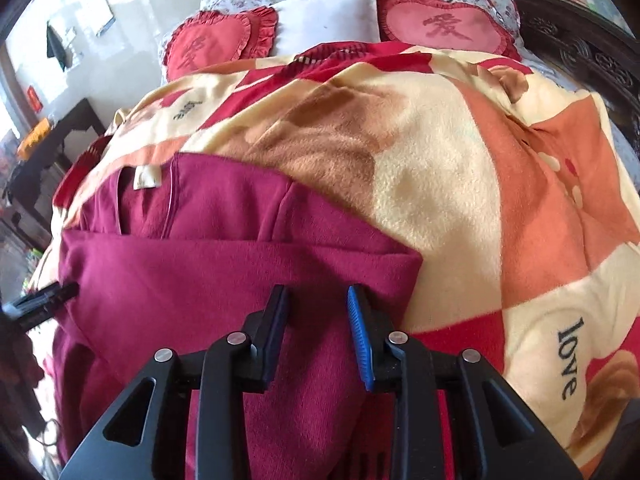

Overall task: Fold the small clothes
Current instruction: 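Fold the shirt side inward toward the middle with the right tool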

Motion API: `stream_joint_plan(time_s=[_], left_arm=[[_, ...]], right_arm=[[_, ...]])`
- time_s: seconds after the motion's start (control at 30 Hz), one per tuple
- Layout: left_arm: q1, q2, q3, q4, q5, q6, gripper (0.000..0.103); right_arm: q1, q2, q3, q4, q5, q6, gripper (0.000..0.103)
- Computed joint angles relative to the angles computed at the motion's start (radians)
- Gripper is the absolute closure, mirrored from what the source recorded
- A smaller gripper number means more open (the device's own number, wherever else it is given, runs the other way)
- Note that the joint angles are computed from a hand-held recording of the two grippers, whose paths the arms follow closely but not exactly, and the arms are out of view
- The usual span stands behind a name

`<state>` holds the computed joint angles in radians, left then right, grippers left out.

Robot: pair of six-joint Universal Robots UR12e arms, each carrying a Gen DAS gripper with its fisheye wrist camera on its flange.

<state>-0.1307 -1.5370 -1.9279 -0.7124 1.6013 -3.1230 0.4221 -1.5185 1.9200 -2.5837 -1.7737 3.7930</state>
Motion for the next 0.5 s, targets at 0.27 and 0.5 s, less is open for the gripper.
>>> stream_joint_plan(time_s=[0.27, 0.5], left_arm=[[0.013, 0.024, -0.008, -0.016, -0.022, 0.007, 0.029], [0.033, 0.073, -0.023, -0.059, -0.049, 0.015, 0.029]], right_arm=[[0.018, -0.067, 0.037, 0.012, 0.062, 0.036, 0.087], [0.075, -0.064, 0.028, 0.177, 0.013, -0.004, 0.085]])
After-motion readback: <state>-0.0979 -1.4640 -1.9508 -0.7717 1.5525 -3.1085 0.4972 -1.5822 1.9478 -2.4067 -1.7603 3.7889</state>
